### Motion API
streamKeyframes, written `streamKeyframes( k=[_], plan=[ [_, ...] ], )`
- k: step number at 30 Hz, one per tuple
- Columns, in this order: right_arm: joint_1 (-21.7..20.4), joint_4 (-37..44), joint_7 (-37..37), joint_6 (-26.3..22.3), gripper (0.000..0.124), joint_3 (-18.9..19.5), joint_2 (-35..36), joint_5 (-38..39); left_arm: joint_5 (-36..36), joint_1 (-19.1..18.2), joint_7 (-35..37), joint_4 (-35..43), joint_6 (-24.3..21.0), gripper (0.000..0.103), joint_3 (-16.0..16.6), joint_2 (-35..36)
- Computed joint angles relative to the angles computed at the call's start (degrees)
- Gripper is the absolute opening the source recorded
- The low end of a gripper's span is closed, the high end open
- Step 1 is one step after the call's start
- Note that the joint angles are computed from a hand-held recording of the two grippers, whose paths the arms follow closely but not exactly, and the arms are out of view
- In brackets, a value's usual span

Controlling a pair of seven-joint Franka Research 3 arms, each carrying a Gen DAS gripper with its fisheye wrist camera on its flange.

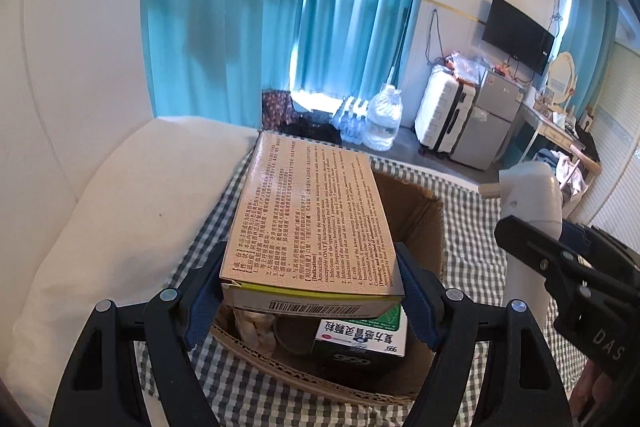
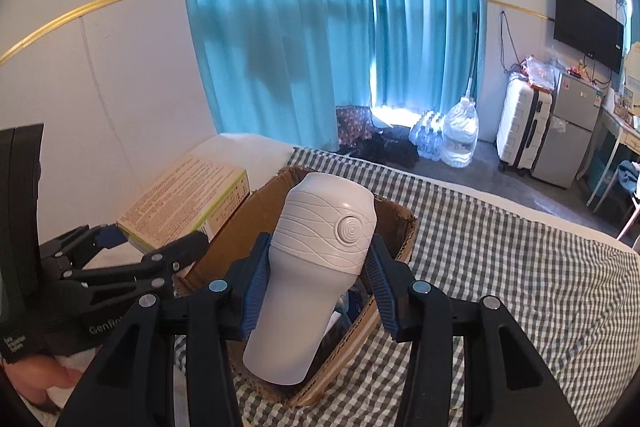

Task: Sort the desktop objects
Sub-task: 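Carry the brown box and white bottle into the cardboard box and release both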

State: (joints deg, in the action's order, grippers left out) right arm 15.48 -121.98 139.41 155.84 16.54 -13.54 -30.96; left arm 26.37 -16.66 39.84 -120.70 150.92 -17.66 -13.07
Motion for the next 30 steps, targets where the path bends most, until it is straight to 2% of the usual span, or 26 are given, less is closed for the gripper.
streamKeyframes(
  k=[15,20,21,23,24,26,30],
  plan=[
    [3.60,7.82,-5.87,0.29,0.047,-7.06,11.96,6.20,-2.17,0.13,3.91,3.75,-0.30,0.079,1.97,8.53],
    [5.22,10.44,-6.68,0.29,0.049,-9.47,15.49,7.18,-1.22,0.08,3.20,5.60,-0.20,0.079,2.29,10.97],
    [5.54,10.80,-5.58,0.22,0.054,-9.95,15.86,6.36,1.37,0.08,1.09,6.06,-0.81,0.081,2.15,11.40],
    [5.97,11.07,-2.87,1.25,0.099,-10.89,16.16,4.82,6.74,-0.25,-2.85,7.13,-2.78,0.093,1.83,12.07],
    [6.19,11.06,-0.57,1.52,0.100,-11.33,16.00,2.94,8.40,-0.52,-4.11,7.62,-3.86,0.103,1.74,12.46],
    [6.27,10.71,3.58,2.25,0.100,-11.83,15.38,-0.83,10.15,-0.98,-5.38,7.97,-4.47,0.103,1.82,12.84],
    [5.78,10.44,6.68,-1.25,0.100,-11.55,13.69,-4.83,9.74,-1.59,-4.84,7.51,-3.65,0.103,1.93,12.59]
  ],
)
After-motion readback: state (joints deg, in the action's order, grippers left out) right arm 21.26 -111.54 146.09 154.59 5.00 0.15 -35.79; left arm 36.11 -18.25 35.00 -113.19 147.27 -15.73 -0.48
